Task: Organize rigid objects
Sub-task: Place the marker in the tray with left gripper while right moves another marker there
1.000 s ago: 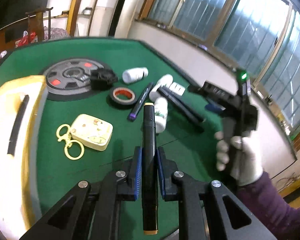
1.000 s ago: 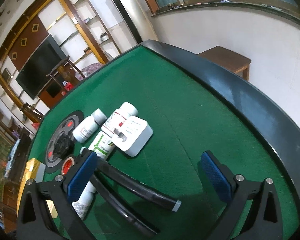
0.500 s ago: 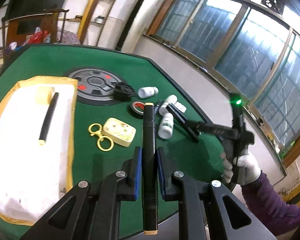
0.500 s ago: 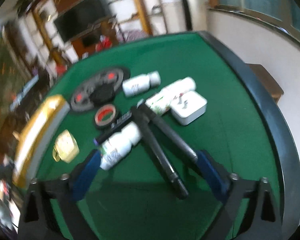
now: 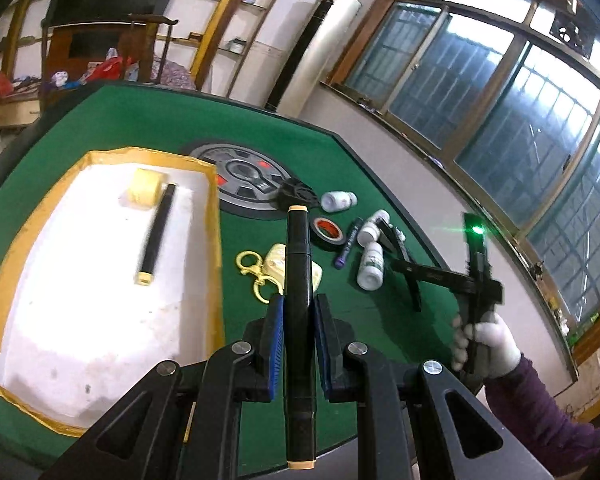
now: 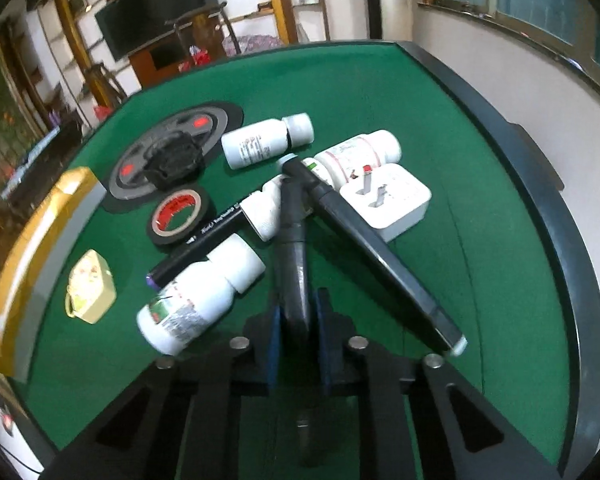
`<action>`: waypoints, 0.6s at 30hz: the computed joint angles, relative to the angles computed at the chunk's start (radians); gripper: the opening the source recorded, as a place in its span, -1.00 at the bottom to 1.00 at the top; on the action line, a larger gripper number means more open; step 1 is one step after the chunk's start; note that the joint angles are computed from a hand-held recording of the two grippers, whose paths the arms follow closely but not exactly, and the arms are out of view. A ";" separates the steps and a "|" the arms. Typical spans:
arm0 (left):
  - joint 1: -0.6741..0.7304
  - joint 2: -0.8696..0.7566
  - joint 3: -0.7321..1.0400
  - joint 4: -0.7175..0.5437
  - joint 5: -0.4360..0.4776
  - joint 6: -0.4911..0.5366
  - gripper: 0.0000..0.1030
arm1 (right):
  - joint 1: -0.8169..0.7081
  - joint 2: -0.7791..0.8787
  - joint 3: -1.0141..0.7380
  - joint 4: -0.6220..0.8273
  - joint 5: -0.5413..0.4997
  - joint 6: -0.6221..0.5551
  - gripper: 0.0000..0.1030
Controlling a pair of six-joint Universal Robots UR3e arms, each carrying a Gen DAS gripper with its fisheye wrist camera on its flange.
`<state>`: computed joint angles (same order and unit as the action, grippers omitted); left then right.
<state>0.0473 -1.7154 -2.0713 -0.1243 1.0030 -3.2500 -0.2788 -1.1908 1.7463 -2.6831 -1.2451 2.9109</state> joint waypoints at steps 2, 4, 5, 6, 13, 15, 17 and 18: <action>0.025 0.013 -0.010 0.001 0.003 0.003 -0.72 | -0.041 -0.056 0.044 0.026 0.078 0.008 -0.72; 0.051 0.025 -0.022 0.002 0.002 0.005 -0.72 | -0.076 -0.122 0.080 0.067 0.154 0.006 -0.72; 0.074 0.036 -0.028 -0.001 -0.002 0.006 -0.72 | -0.084 -0.146 0.089 0.084 0.180 0.005 -0.72; 0.089 0.043 -0.030 -0.006 -0.002 0.007 -0.72 | -0.091 -0.169 0.095 0.108 0.213 0.003 -0.72; 0.138 0.016 0.071 -0.114 0.091 0.039 -0.72 | -0.018 -0.162 -0.022 0.331 0.445 0.020 -0.72; 0.152 -0.032 0.144 -0.169 0.101 0.055 -0.72 | 0.045 -0.091 -0.104 0.370 0.497 0.068 -0.72; 0.158 -0.108 0.245 -0.236 0.114 0.068 -0.72 | 0.113 -0.022 -0.182 0.360 0.501 0.131 -0.72; 0.155 -0.135 0.280 -0.256 0.122 0.068 -0.72 | 0.153 0.013 -0.224 0.342 0.482 0.169 -0.72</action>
<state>0.2019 -1.8507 -1.7908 -0.3799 1.1249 -3.1823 -0.1254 -1.1780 1.5218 -2.3415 -0.7628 3.0802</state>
